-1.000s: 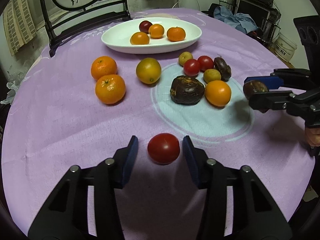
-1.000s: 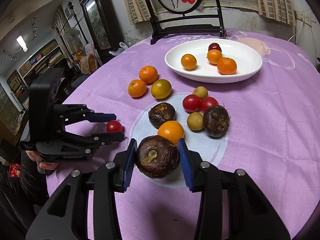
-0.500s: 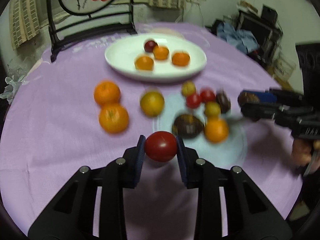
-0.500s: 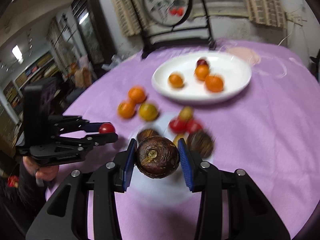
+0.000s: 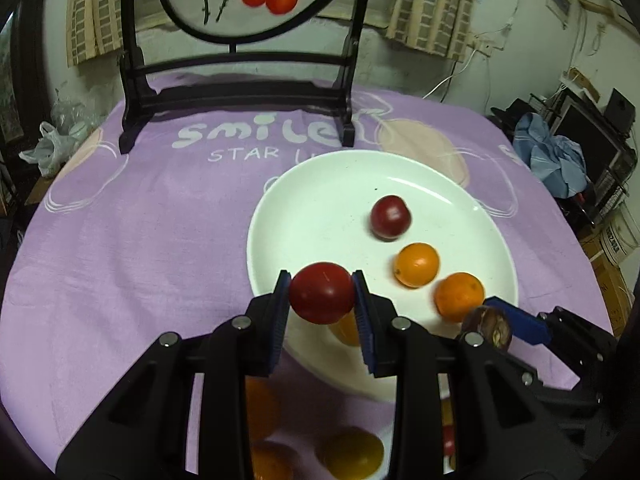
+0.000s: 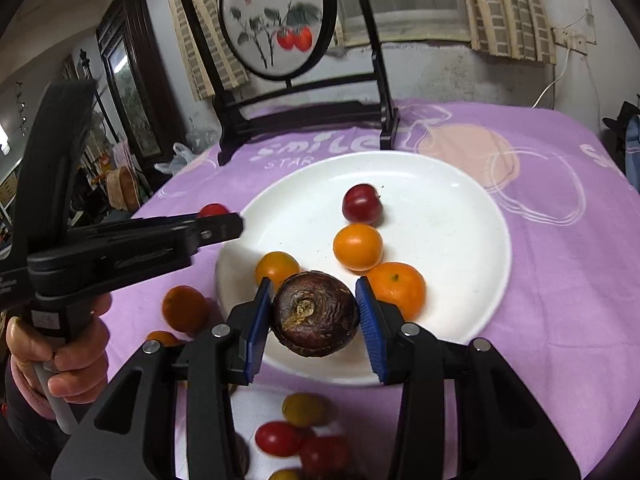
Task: Organize fruits
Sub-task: 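Place the tomato and the brown fruit on the white plate, opening both tools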
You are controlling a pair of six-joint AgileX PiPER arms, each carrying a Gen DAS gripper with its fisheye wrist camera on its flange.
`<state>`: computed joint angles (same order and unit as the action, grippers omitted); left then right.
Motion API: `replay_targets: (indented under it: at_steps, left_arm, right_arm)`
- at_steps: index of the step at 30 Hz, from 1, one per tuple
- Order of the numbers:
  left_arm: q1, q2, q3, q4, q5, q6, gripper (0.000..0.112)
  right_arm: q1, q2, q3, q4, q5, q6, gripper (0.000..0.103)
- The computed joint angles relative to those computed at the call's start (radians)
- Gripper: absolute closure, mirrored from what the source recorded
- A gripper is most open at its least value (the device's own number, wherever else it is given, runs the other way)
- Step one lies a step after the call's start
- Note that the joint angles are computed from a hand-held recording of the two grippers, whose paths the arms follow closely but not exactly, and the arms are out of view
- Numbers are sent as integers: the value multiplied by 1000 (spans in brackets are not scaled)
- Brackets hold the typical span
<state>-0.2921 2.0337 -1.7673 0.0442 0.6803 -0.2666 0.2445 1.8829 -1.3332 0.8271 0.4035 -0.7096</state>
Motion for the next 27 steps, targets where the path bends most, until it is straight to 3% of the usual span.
replay_targets:
  at_steps: [4, 5, 6, 7, 12, 16, 21, 27]
  left_arm:
    - [3, 81, -96, -3, 62, 9, 77]
    - [2, 82, -91, 8, 61, 1, 68]
    - [-4, 74, -82, 30, 58, -15, 45]
    - [-9, 50, -51, 64, 32, -43, 37]
    - [-14, -124, 130, 115, -78, -80, 19]
    - [-30, -233, 278, 203, -146, -171, 16]
    - [-38, -379, 549, 171, -270, -138, 16]
    - [-99, -468, 744, 428, -315, -360, 15]
  right_arm:
    - [10, 25, -28, -60, 12, 50, 58]
    - [5, 21, -28, -63, 25, 54, 58]
    - [-3, 14, -27, -49, 46, 41, 58]
    - [-9, 2, -16, -28, 53, 20, 57]
    - [-52, -102, 113, 115, 63, -168, 56]
    - [-99, -175, 227, 208, 96, -322, 56]
    - [-143, -252, 346, 237, 149, -475, 56]
    - [-117, -336, 450, 163, 126, -532, 56]
